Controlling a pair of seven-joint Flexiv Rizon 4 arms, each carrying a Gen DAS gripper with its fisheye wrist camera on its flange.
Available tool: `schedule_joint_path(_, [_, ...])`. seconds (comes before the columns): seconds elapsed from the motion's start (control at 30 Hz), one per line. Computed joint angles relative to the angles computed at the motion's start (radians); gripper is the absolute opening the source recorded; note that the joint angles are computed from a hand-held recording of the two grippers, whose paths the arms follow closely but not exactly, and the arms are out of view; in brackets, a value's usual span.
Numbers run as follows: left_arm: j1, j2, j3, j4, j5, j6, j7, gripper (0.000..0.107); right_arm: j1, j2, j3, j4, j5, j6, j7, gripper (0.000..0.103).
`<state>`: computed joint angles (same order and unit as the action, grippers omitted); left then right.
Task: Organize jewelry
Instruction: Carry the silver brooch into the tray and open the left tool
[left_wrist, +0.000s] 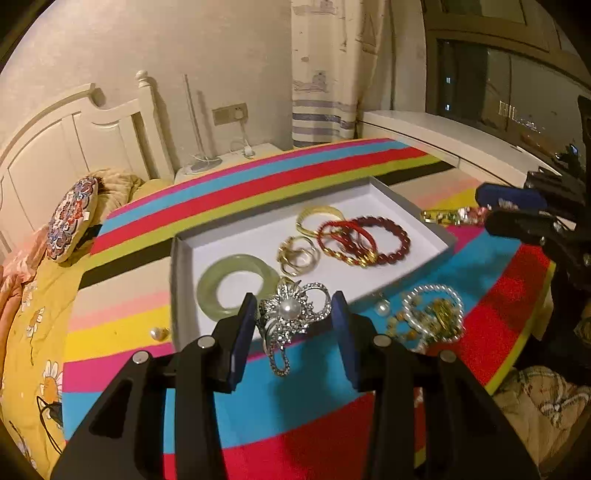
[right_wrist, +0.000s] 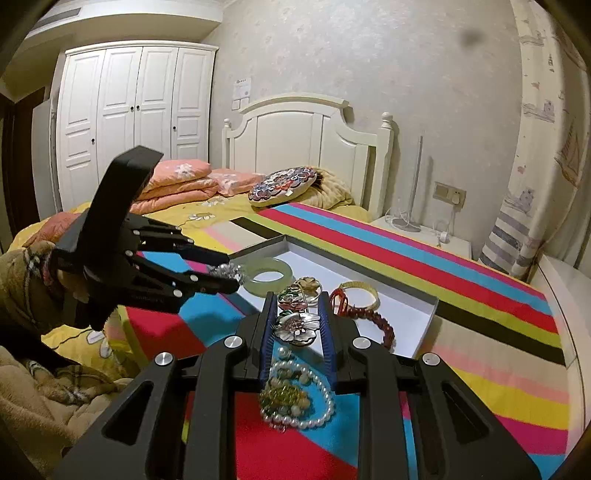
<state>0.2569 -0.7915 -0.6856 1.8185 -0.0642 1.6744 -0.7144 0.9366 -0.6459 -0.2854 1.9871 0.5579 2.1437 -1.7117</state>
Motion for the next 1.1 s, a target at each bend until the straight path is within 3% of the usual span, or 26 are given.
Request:
schedule_joint_path(0.37, [-0.067,-0.023,0.037,-0.132,-0.056,-0.052,0.022,0.041,-0.01,-0.043,-0.114,-0.08,-0.059,-0.107,0.068,0.022])
schedule_joint_path(0.77, [-0.288,-0.11,0.264,-0.424,-0.2,-0.206,0.03,0.041,-0.138,-0.142,-0.113,-0.164,-0.206,-0.159,0.285,0.022])
schedule_joint_path(1.1, [-0.405,-0.206,0.406,-0.633,-0.268,-0.332,-0.046,0.041,-0.139,-0.2,-0.169,-0.184,-0.261,-0.183,0.408,0.022])
